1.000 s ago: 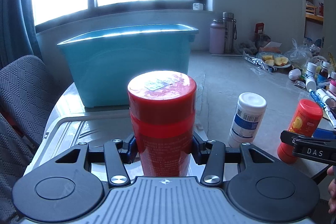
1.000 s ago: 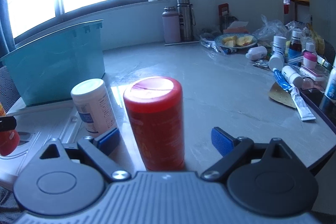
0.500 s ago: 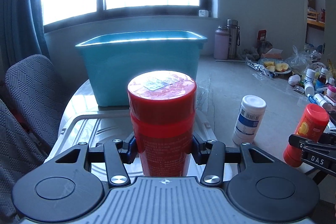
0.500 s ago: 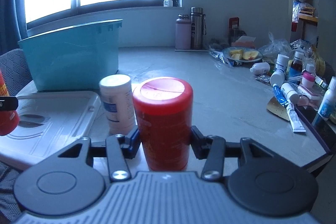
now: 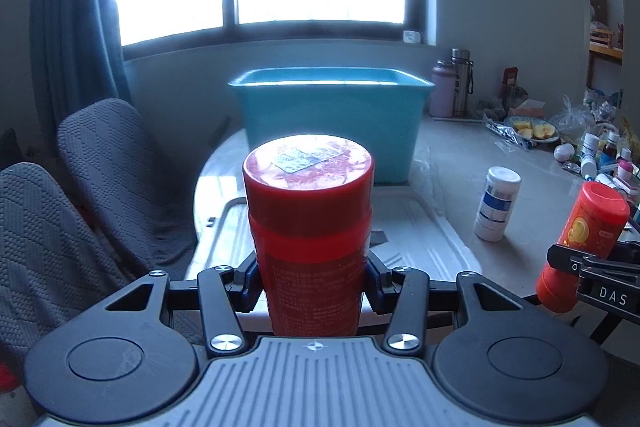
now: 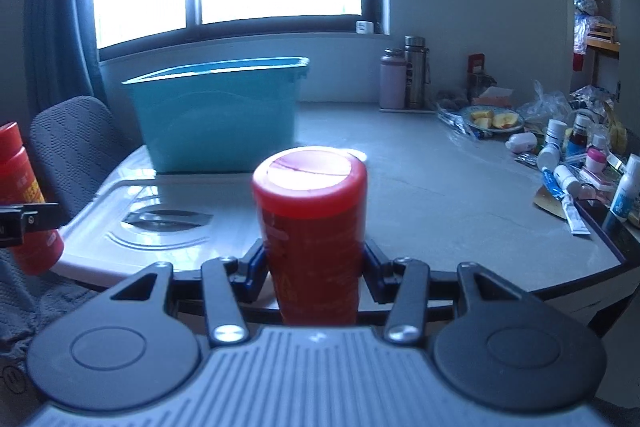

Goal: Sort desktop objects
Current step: 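Carry both held bottles up and over the teal bin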

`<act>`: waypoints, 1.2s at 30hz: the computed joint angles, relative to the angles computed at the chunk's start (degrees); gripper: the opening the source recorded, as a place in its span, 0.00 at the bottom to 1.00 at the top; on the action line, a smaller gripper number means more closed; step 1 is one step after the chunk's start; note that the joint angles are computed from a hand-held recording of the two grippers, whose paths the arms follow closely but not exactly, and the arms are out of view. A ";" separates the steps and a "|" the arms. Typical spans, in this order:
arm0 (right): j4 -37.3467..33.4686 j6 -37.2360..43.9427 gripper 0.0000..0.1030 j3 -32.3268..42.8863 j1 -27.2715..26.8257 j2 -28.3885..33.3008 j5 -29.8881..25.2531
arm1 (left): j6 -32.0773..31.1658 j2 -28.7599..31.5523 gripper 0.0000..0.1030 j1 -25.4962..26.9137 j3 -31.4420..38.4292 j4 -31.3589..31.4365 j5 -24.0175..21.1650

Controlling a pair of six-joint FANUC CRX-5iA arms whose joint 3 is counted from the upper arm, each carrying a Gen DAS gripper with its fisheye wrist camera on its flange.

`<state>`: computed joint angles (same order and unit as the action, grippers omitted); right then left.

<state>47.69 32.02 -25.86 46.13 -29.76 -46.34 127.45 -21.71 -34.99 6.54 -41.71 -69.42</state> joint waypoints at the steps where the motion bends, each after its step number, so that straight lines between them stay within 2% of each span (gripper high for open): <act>1: 0.35 -0.44 0.48 0.48 0.73 0.24 -0.20 | -0.54 -0.61 0.48 0.44 0.03 0.09 -0.24; 9: 3.27 -1.61 0.48 5.69 3.18 4.06 1.62 | -4.38 -2.72 0.48 5.59 2.47 1.90 -0.84; 20: 0.53 4.03 0.48 16.33 -2.63 13.61 9.28 | -13.86 1.86 0.48 16.04 9.60 9.56 3.84; 24: -1.40 7.08 0.48 21.57 -5.71 18.47 12.87 | -17.65 6.08 0.48 20.83 13.60 14.48 6.44; 28: -4.39 10.70 0.48 28.23 -9.04 24.22 16.27 | -20.26 12.41 0.48 23.15 19.92 16.11 8.67; 36: -19.68 27.82 0.48 47.14 -13.91 37.23 16.34 | -21.29 27.28 0.48 25.44 36.69 16.76 9.33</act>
